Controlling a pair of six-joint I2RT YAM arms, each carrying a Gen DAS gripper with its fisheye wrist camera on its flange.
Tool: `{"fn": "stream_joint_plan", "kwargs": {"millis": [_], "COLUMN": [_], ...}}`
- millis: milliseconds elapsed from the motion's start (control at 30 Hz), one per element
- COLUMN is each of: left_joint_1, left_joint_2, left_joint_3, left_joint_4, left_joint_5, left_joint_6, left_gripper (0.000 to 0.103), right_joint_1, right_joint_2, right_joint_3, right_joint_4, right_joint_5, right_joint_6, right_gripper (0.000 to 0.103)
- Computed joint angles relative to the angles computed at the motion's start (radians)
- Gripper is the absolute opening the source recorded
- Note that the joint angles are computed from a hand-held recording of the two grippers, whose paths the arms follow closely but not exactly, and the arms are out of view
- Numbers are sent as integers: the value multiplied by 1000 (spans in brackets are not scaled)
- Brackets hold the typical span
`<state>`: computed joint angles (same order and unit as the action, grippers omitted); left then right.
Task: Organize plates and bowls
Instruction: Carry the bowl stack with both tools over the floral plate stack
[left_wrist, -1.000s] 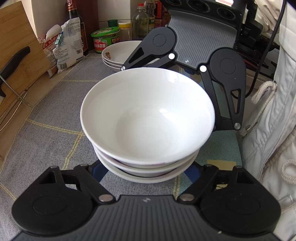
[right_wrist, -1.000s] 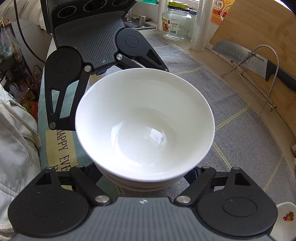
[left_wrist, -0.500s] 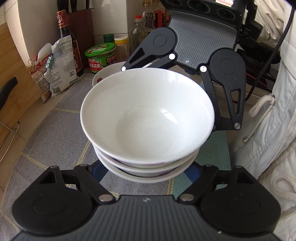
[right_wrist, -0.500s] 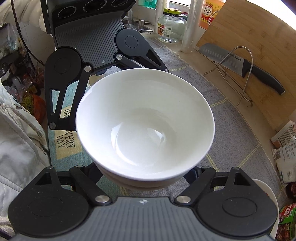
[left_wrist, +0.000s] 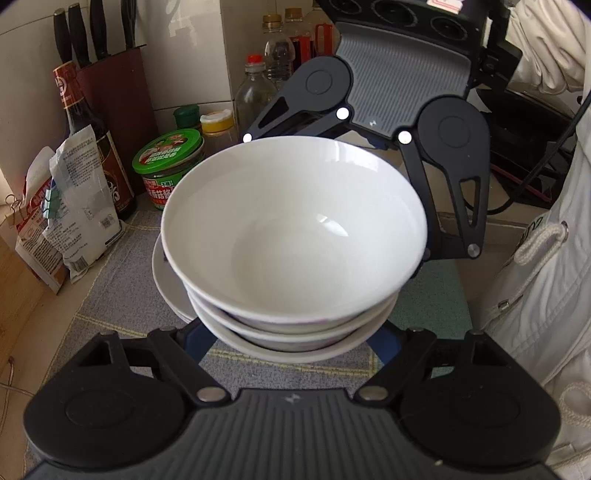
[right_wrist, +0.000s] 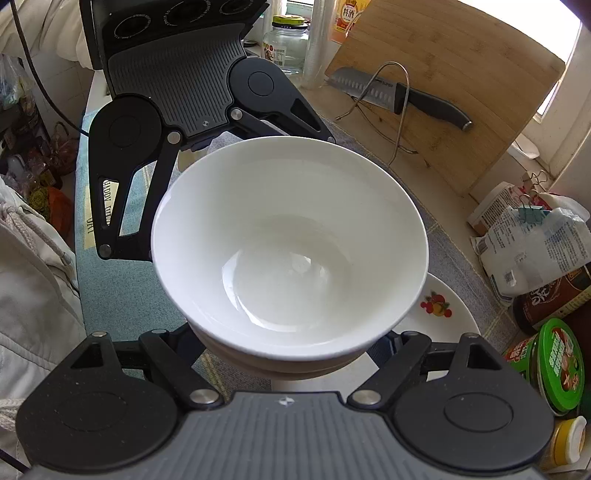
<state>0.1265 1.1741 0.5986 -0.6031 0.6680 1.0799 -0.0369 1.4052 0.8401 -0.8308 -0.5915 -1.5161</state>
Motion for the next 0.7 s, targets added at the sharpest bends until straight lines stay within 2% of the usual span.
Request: {"fn": "stream_joint_plan", "kwargs": {"millis": [267,700], "left_joint_1": [-179,-242], "left_joint_2": [95,280], "left_joint_3": [23,74], "left_joint_4": [178,326], "left_joint_5": [-87,-126], "left_joint_6": [-148,-207], "left_gripper": [85,85], "right_joint_1": [-100,-147], "right_joint_2": [123,246], "right_joint_3": [81,141], "right_joint_4": [3,62], "right_joint_5": [-11,3], "right_joint_6": [-53,-53], "right_gripper": [89,89]}}
